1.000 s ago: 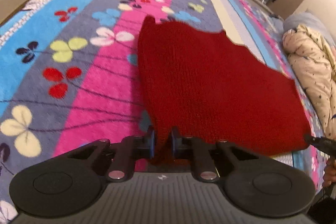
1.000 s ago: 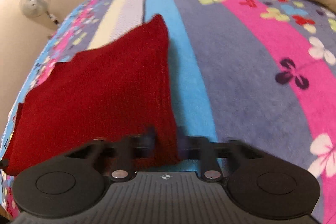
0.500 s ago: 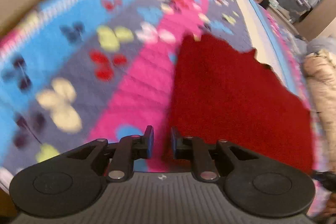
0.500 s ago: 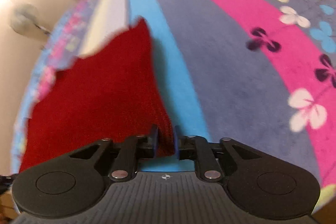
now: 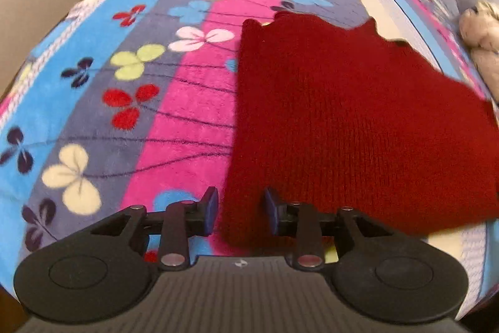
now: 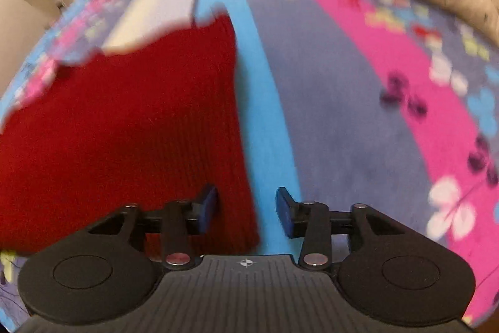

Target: Fold small clothes

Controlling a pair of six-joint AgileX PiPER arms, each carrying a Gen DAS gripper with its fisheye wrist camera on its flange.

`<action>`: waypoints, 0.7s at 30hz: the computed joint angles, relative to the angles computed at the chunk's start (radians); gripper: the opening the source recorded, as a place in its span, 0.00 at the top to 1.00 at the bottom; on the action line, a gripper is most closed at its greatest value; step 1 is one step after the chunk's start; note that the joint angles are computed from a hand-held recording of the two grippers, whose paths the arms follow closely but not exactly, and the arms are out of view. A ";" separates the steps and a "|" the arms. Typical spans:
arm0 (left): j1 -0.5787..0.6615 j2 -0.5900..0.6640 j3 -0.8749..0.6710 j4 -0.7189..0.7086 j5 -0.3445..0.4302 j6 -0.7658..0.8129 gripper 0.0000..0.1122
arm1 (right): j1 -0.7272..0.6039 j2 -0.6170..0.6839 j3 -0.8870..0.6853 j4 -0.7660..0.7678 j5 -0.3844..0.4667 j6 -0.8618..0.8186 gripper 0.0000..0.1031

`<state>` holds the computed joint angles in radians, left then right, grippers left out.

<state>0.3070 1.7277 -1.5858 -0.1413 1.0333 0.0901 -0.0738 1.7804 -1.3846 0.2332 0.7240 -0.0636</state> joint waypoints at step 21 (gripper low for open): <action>-0.044 -0.095 0.075 -0.021 -0.143 0.052 0.31 | 0.072 -0.085 0.091 -0.236 -0.194 0.264 0.49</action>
